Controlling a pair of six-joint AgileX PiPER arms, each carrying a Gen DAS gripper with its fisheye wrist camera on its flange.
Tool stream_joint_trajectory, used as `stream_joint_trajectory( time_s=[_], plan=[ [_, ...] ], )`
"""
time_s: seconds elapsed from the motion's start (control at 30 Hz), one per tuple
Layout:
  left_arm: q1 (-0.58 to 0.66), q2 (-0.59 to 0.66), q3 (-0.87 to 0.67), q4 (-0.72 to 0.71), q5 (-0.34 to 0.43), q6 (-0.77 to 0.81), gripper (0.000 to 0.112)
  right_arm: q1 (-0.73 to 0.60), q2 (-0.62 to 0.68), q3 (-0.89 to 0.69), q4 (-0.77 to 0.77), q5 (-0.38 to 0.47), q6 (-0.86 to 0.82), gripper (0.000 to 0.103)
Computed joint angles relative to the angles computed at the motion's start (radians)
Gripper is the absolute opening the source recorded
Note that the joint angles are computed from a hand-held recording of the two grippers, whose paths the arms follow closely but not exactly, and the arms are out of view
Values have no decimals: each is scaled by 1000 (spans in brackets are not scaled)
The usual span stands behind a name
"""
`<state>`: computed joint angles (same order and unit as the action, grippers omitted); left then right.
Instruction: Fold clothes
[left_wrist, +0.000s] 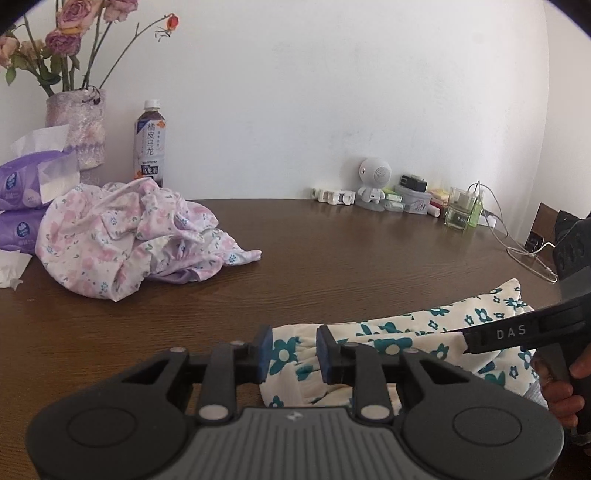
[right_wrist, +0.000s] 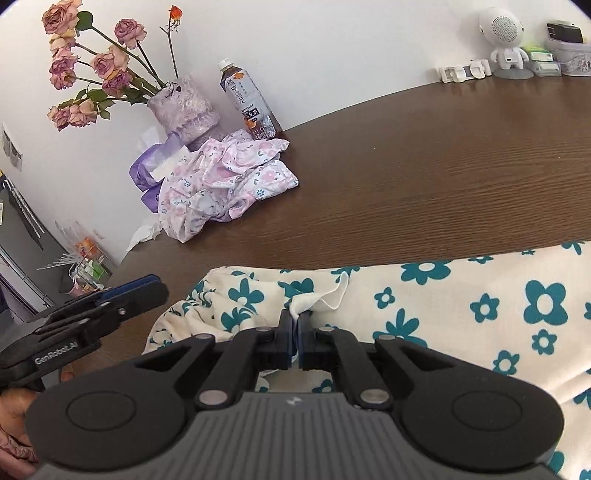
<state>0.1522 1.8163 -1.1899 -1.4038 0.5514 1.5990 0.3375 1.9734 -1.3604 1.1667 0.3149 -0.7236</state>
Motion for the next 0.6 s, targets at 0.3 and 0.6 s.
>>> stream_joint_trajectory(
  time_s=[0.3, 0.6],
  plan=[
    [-38, 105, -152, 291, -39, -343, 23, 6, 2, 10, 63, -14, -100, 3],
    [-4, 74, -88, 183, 2, -199, 7, -12, -33, 41, 164, -64, -172, 32]
  ],
)
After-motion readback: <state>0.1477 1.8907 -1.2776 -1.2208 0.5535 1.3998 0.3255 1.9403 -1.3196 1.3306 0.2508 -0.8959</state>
